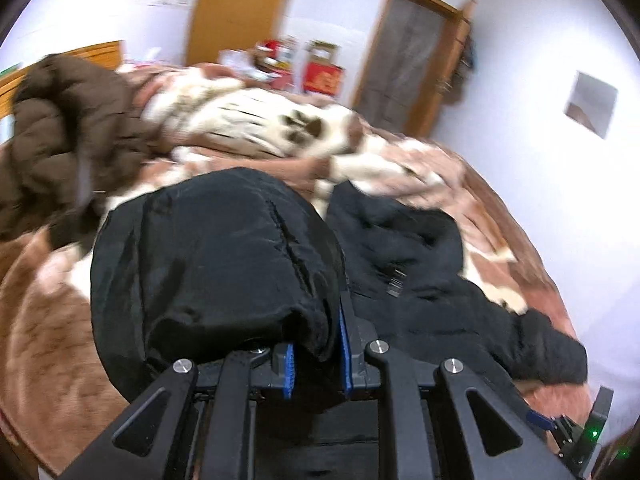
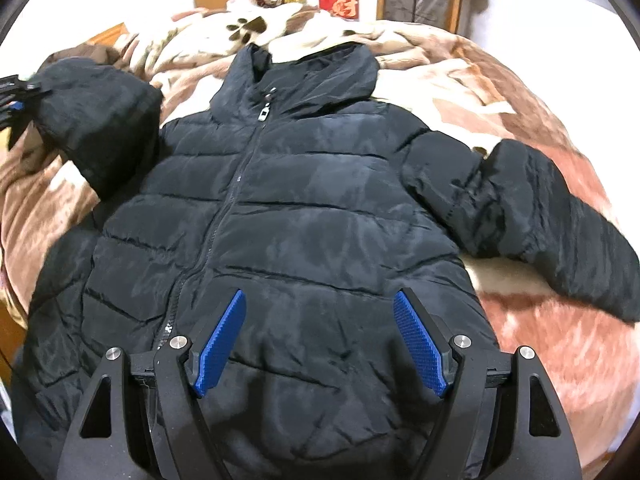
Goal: Fold large clothes
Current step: 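Grasp the black jacket's sleeve cuff with the left gripper and lift it, then fold the held sleeve across the jacket front and release with the left gripper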
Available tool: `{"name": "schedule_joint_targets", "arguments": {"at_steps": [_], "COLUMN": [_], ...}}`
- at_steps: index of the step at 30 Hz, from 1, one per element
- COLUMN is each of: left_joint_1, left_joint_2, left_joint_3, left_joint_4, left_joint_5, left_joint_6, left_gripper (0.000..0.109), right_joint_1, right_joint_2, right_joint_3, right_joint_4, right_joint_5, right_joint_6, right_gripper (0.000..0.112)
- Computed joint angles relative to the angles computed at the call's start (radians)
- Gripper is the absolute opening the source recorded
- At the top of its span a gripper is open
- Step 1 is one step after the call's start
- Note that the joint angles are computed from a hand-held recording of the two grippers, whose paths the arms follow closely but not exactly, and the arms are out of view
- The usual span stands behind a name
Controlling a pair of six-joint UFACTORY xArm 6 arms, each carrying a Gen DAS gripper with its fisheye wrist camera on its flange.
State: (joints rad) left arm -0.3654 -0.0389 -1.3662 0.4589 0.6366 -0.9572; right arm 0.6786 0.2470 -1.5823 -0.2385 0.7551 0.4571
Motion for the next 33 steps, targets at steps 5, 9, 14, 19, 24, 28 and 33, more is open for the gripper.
{"name": "schedule_joint_targets", "arguments": {"at_steps": [5, 9, 14, 19, 24, 28, 33], "left_joint_1": [-0.07, -0.107, -0.152, -0.182, -0.166, -0.137, -0.042], "left_joint_2": [0.216, 0.367, 0.46, 0.493, 0.396, 0.305, 0.248], "left_joint_3": [-0.185, -0.308, -0.37, -0.424, -0.313, -0.207, -0.131], "left_joint_4": [-0.13, -0.291, -0.483, -0.584, -0.671, -0.65, -0.341], "left_joint_5": [-0.025, -0.046, -0.111, -0.098, -0.161, -0.215, -0.13], "left_joint_6": [0.128, 0.236, 0.351, 0.443, 0.538, 0.559, 0.308], "left_gripper": [0.021, 0.036, 0.07, 0.072, 0.077, 0.082, 0.082], "right_joint_1": [-0.045, -0.071, -0.097, -0.113, -0.111, -0.102, -0.087], "right_joint_2": [-0.037, -0.053, -0.072, -0.077, -0.055, -0.015, 0.083], "right_joint_3": [0.073, 0.113, 0.159, 0.162, 0.122, 0.065, -0.058], "right_joint_4": [0.088, 0.117, 0.126, 0.125, 0.114, 0.118, 0.124], "right_joint_5": [-0.056, -0.077, -0.096, -0.096, -0.109, -0.116, -0.072], "right_joint_6": [-0.011, -0.012, -0.001, 0.007, 0.013, 0.024, 0.001], "right_gripper": [0.077, 0.077, 0.077, 0.077, 0.077, 0.077, 0.076]}}
